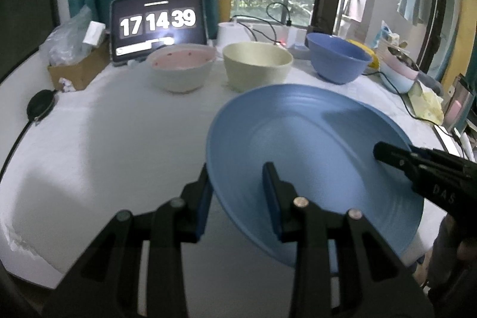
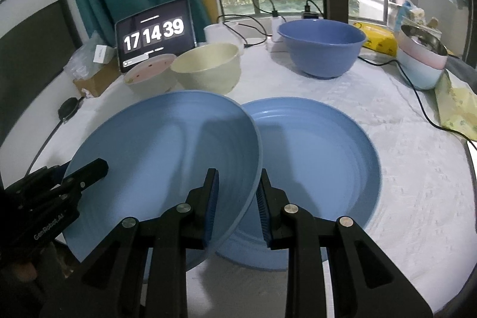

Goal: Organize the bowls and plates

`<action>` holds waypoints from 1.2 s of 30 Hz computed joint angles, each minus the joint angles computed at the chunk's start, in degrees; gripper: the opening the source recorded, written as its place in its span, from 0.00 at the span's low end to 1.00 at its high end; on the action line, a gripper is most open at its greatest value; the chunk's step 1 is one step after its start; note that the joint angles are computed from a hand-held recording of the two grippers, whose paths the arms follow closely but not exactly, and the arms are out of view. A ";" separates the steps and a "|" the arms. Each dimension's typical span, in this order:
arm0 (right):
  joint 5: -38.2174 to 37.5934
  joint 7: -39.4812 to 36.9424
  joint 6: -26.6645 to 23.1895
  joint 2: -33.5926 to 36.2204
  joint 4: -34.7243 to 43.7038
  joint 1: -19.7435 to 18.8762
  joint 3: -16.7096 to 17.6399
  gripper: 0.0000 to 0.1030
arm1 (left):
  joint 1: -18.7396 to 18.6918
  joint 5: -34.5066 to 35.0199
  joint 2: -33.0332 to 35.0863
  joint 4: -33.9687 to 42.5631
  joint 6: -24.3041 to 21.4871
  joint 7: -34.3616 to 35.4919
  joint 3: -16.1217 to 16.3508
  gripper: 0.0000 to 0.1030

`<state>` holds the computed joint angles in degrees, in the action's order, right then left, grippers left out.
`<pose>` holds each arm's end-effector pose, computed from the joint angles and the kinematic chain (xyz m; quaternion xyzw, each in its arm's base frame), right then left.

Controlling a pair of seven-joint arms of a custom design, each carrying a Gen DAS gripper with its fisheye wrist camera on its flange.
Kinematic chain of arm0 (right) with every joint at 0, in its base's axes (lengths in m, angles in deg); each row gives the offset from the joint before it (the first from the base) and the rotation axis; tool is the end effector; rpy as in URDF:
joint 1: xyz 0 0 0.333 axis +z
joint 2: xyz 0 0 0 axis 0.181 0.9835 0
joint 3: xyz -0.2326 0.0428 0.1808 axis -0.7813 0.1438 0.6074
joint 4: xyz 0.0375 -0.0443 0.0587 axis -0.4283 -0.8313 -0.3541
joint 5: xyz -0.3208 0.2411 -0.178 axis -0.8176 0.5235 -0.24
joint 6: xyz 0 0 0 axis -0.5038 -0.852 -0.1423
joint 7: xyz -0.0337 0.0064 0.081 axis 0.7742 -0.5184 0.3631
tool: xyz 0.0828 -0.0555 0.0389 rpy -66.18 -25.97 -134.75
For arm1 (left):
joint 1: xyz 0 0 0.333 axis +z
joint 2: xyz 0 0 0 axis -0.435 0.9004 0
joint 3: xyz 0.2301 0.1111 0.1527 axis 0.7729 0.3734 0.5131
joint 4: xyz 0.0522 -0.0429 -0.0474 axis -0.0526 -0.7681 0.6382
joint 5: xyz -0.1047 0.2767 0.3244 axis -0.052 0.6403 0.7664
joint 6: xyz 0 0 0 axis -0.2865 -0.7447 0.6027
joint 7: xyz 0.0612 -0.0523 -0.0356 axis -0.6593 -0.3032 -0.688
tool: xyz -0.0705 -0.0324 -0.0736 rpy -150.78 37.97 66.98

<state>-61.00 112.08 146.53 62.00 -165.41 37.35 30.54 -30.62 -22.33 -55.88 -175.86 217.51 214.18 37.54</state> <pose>0.5663 0.3660 0.4261 -0.6107 0.6908 -0.2327 0.3092 0.6175 -0.1255 0.4199 -0.5396 0.7391 -0.3464 0.2064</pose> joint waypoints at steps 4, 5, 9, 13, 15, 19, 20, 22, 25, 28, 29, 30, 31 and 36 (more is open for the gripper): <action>-0.30 1.01 0.06 -0.88 -1.31 -0.54 -0.36 0.27 | -0.58 1.72 1.06 1.06 -0.46 -0.97 -0.33 0.33; -0.38 1.29 0.02 -1.05 -1.57 -0.69 -0.38 0.27 | -0.66 1.85 1.14 1.12 -0.51 -1.05 -0.47 0.33; -0.81 2.28 0.16 -2.06 -2.89 -1.53 -0.45 0.27 | -1.10 3.18 1.96 2.11 -1.04 -2.23 -0.84 0.33; -1.21 2.77 0.16 -2.88 -3.95 -2.46 -0.40 0.27 | -1.63 5.41 3.05 3.34 -1.46 -3.95 -1.07 0.33; -1.21 3.00 0.32 -3.21 -4.46 -3.00 -0.44 0.27 | -1.89 6.58 3.64 3.98 -1.69 -4.80 -1.19 0.33; -1.44 3.40 0.21 -3.88 -5.27 -3.81 -0.37 0.27 | -2.23 8.04 4.64 5.10 -2.20 -5.93 -1.58 0.33; -1.37 3.33 0.28 -3.98 -5.40 -4.05 -0.38 0.27 | -2.36 8.48 4.95 5.42 -2.29 -6.33 -1.64 0.33; -1.33 3.26 0.24 -4.17 -5.67 -4.45 -0.37 0.27 | -2.56 9.37 5.55 6.08 -2.56 -7.14 -1.71 0.33; -2.39 3.66 -1.44 -4.52 -5.74 -4.62 -0.26 0.27 | -2.46 9.26 6.34 7.05 -2.87 -6.97 -2.30 0.33; -3.05 3.83 -2.44 -4.91 -5.98 -4.89 -0.11 0.27 | -2.42 8.88 7.14 7.96 -3.07 -6.71 -2.77 0.33; -3.09 3.71 -2.62 -4.98 -6.05 -5.03 -0.09 0.27 | -2.51 9.04 7.46 8.29 -3.18 -6.86 -2.80 0.33; -3.06 3.68 -2.79 -5.06 -6.14 -5.17 -0.07 0.27 | -2.64 9.30 7.67 8.50 -3.19 -7.10 -2.80 0.33; -2.87 3.59 -2.77 -5.10 -6.24 -5.33 -0.06 0.27 | -2.67 9.40 7.81 8.62 -3.21 -7.17 -2.87 0.33; -2.33 4.17 -2.88 -5.12 -6.64 -5.89 -0.07 0.27 | -3.22 10.74 8.98 9.46 -2.94 -8.14 -2.81 0.33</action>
<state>-63.33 116.25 143.66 56.88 -172.05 31.47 30.48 -33.84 -11.59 -46.90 -166.40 214.58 206.04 34.73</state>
